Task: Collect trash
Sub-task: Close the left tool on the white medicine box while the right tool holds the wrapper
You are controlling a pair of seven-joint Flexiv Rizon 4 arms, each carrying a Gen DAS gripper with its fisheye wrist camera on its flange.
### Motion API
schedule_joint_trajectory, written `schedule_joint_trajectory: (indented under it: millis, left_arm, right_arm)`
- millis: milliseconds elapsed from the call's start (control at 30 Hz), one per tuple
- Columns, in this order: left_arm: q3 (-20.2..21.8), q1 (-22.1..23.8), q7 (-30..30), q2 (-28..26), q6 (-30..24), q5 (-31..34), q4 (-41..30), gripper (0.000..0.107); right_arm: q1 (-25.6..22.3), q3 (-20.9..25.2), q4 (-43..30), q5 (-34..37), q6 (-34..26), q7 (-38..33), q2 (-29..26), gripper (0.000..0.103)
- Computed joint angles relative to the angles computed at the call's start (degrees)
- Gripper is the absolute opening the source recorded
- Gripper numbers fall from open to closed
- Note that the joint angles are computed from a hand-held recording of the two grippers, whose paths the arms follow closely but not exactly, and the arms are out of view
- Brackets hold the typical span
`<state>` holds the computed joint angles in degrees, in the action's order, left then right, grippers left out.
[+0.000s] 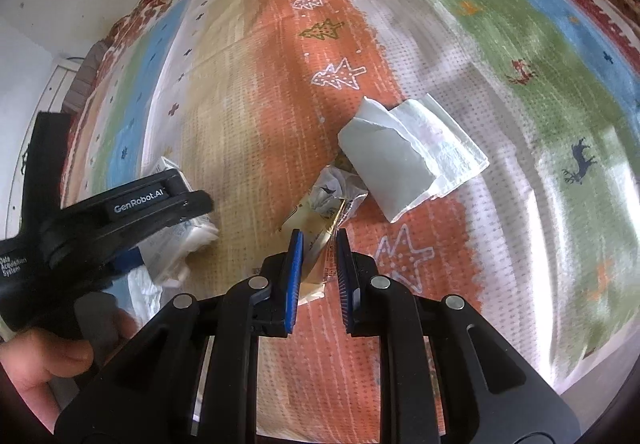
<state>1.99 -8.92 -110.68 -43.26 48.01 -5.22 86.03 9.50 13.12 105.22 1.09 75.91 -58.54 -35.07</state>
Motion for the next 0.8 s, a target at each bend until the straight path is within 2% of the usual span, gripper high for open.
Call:
schedule_joint_trajectory:
  millis: [233,467,567,733,800]
  left_arm:
    - [-4.71,3.93,8.58,2.67,3.92,-5.62,4.87,0.078]
    - [-9.93,8.38,21.66,7.79,8.97,-15.00,12.33,0.078]
    - [-11.06,9.59,25.49,8.84,7.58,-19.31,13.71,0.078]
    - [-9.77,9.46,31.77,8.64,3.32,-19.74,13.55,0.078]
    - [-9.23,8.63,32.03,8.23,3.18,-19.84,13.27,0.078]
  right_arm:
    - [0.08,-0.40,2.99,-0.94,-0.30,-1.10,3.21,0.014]
    - [-2.13,2.06,4.26,1.51,-0.96,-4.92,6.05,0.014]
    - [-2.22,2.45,4.44,2.52,-1.34,-6.59,6.89,0.014]
    - [-0.79,1.37,4.82,2.40,-1.54,-7.02,7.44,0.014]
    - [-0.42,1.11,4.73,2.20,-1.97,-7.31,7.32,0.014]
